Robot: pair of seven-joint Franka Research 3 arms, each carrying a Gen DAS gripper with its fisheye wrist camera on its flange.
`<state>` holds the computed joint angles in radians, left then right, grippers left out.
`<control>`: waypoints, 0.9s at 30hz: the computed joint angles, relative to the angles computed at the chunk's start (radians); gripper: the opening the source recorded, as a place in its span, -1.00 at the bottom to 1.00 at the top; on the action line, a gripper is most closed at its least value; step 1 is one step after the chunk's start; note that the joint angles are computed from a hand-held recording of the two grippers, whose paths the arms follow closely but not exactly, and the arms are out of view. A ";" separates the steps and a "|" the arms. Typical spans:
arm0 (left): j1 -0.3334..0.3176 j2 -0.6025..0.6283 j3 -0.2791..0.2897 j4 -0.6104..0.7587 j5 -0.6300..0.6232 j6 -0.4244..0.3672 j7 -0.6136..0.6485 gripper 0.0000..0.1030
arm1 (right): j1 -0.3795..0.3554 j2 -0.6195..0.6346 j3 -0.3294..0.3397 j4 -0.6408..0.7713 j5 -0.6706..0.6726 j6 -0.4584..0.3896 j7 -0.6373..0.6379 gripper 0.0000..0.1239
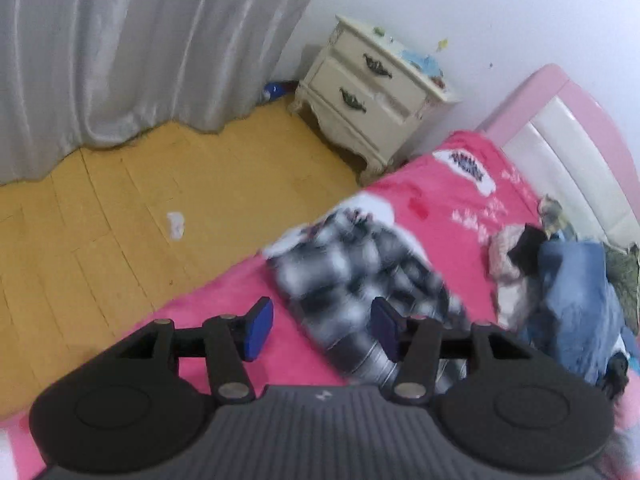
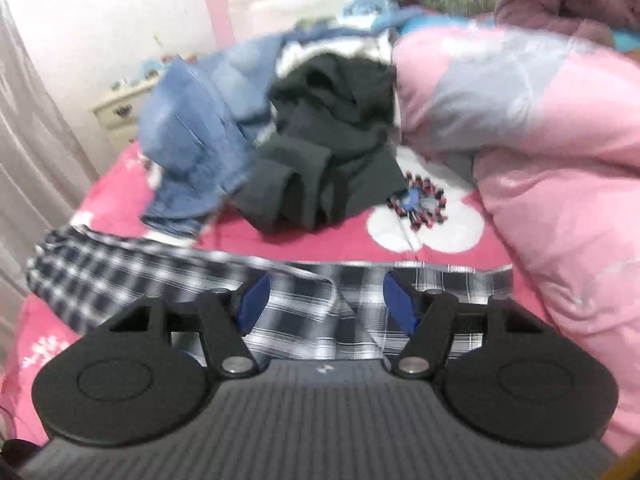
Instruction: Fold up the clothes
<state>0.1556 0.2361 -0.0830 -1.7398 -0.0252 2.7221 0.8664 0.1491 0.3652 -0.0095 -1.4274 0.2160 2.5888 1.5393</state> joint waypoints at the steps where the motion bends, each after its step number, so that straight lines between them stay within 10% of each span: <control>1: 0.010 -0.001 -0.015 -0.011 -0.030 0.012 0.029 0.05 | 0.010 -0.032 -0.006 -0.027 -0.012 0.015 0.012 0.01; 6: -0.004 0.038 -0.049 0.048 -0.064 0.021 0.112 -0.01 | 0.056 -0.176 -0.049 -0.073 -0.179 0.078 0.127 0.00; 11: -0.081 0.078 -0.045 0.277 0.039 -0.109 0.125 -0.04 | 0.004 -0.332 -0.021 -0.189 -0.075 0.215 0.114 -0.01; 17: -0.174 -0.042 -0.038 0.416 0.157 -0.225 0.034 0.01 | 0.033 -0.520 -0.075 -0.356 0.429 0.314 -0.331 -0.01; 27: -0.340 -0.282 -0.136 0.462 0.716 -0.692 -0.295 0.03 | 0.083 -0.667 -0.273 -0.443 1.054 0.085 -1.050 -0.01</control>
